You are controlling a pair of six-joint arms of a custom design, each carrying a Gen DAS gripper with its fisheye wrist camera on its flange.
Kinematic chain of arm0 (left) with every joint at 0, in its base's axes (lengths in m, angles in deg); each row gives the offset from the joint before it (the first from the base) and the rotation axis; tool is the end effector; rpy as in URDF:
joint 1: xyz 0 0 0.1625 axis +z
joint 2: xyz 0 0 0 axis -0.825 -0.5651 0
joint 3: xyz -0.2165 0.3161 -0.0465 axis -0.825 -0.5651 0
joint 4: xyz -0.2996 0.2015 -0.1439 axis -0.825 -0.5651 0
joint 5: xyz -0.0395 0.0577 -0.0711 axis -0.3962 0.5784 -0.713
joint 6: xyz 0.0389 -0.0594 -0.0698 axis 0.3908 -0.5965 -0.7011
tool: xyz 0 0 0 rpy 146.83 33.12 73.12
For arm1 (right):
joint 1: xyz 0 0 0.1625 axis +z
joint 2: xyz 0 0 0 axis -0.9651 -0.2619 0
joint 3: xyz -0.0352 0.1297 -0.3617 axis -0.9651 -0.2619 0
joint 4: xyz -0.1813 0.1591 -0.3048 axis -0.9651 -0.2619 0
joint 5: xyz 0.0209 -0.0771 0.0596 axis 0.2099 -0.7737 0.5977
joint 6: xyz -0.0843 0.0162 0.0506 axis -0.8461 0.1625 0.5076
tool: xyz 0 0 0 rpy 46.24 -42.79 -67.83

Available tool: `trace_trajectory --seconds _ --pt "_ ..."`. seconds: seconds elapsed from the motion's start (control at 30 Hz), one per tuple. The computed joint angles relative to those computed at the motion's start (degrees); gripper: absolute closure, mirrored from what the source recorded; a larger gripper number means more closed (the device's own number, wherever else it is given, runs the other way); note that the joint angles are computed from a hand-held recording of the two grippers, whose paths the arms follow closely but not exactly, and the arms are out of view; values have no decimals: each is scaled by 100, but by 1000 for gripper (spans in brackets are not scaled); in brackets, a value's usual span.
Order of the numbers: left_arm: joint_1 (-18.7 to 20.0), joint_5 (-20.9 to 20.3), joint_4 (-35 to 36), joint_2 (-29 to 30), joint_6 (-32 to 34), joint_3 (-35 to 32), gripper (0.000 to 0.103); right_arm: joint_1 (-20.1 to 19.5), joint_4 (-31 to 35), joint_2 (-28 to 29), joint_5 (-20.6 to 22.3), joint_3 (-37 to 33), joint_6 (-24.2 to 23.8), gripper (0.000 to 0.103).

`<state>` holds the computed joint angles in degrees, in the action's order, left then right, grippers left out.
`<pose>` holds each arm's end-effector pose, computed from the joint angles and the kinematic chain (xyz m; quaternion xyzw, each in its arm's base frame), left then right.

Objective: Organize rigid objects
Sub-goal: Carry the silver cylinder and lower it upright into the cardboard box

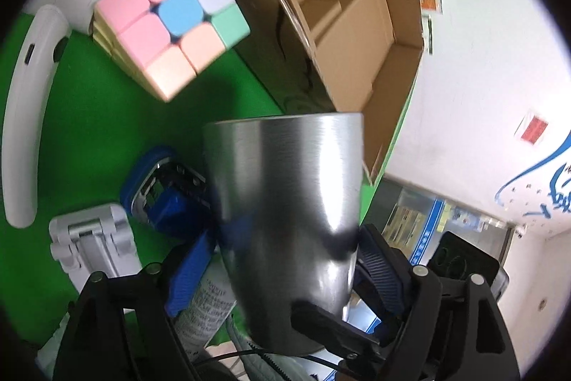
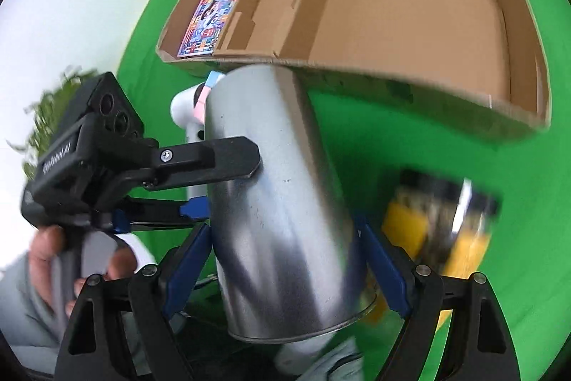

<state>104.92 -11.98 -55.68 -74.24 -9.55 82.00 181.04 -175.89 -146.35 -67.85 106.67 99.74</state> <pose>-0.2821 -0.5034 0.2374 0.1542 -0.9830 -0.0603 0.0789 0.2495 -0.4853 0.3346 -0.0125 -0.9887 0.0343 0.1452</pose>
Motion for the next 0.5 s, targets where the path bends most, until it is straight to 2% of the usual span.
trace_trajectory --seconds 0.2,0.33,0.5 --pt "-195 199 874 100 602 -444 20 -205 -291 -394 643 408 606 21" --pt "-369 405 1186 176 1019 -911 20 -74 -578 -569 652 383 561 21" --pt "-651 920 1701 554 1773 -2093 20 215 -1167 -533 506 15 320 21"
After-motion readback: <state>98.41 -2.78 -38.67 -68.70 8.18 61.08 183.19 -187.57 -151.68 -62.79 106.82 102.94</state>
